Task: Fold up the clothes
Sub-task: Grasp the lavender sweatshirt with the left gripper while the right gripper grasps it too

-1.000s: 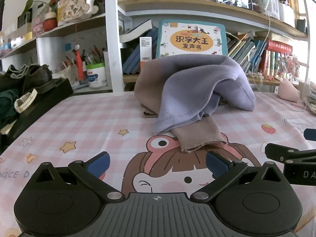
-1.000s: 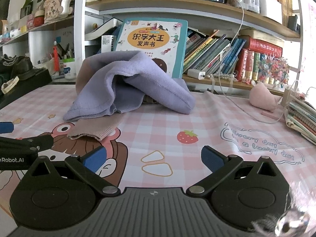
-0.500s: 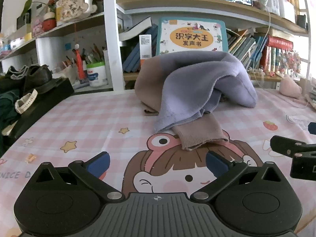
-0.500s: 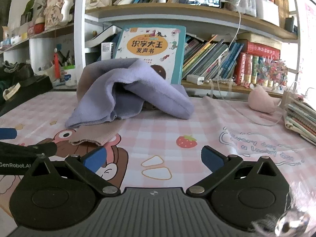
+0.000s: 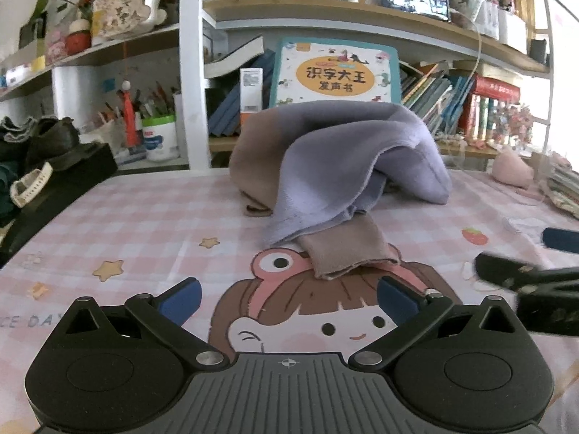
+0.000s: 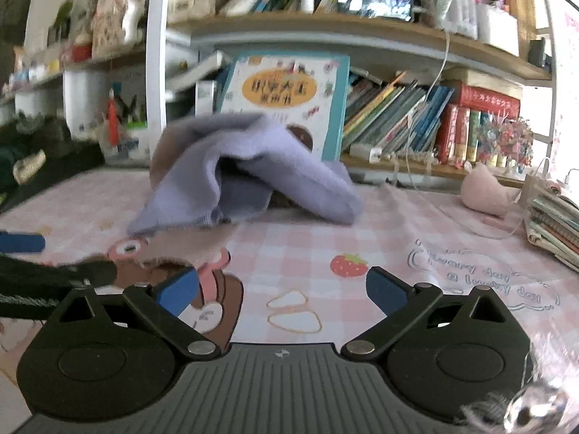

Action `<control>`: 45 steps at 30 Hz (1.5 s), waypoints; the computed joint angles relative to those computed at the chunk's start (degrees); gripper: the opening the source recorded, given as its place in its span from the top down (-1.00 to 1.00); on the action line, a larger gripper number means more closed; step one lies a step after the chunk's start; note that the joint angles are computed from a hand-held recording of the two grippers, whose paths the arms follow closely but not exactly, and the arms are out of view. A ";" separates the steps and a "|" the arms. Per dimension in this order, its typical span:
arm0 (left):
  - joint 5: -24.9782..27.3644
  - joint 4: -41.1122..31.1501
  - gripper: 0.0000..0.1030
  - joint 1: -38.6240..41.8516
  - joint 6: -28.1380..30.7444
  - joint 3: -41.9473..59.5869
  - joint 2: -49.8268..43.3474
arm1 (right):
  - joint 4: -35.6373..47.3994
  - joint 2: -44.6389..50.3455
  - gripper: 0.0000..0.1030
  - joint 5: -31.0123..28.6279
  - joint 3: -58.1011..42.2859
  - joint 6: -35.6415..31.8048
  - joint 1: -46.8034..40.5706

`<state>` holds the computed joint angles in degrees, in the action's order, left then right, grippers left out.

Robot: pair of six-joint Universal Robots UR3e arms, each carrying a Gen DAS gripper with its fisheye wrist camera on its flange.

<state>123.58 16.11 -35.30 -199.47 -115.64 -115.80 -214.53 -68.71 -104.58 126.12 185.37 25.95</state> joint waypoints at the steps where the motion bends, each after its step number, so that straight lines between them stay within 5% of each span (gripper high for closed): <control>1: 1.00 -1.28 -1.00 -0.35 -0.35 0.72 -0.20 | -1.84 0.23 -0.97 -0.20 0.60 0.31 0.00; 5: -5.27 -0.47 -1.00 1.52 2.96 -0.42 0.82 | 1.93 -1.45 -0.96 2.19 0.79 1.68 -1.49; 9: -11.73 4.15 -1.00 4.38 3.69 -3.62 1.88 | 1.94 -3.09 -0.96 10.72 2.40 0.32 -6.01; 15: -11.26 1.26 -1.00 5.92 2.62 0.19 1.32 | 6.88 -4.32 -1.00 17.88 -0.92 -3.52 -11.36; 24: -11.78 -10.08 -1.00 7.88 10.94 19.64 -6.87 | 13.90 -1.06 -0.90 24.03 -9.56 -3.82 -17.71; 28: -14.95 -12.36 -0.97 8.83 14.38 28.52 -12.06 | 14.95 -0.85 -0.51 27.33 -10.15 -3.92 -20.64; 35: -13.20 -21.90 -0.94 8.28 19.85 49.37 -24.65 | 16.78 -0.24 -0.48 26.64 -11.24 -6.59 -21.58; 38: -11.90 -22.71 -0.69 8.39 20.29 54.22 -27.98 | 17.13 -0.33 -0.51 26.32 -11.17 -6.97 -21.76; 40: -10.41 -21.79 0.05 8.65 19.20 55.05 -28.59 | 17.60 -0.44 -0.54 25.65 -11.30 -7.19 -21.58; 43: -13.71 -17.76 0.81 11.38 15.45 47.99 -24.09 | 18.58 -0.95 -0.54 24.67 -11.38 -8.04 -21.22; 45: -18.36 -11.70 0.90 13.52 14.24 38.85 -18.49 | 18.50 -1.69 -0.57 23.95 -10.90 -8.68 -20.78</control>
<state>105.22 4.41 -21.78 -185.23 -76.79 -134.29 -196.03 -70.40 -80.63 115.22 176.69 5.17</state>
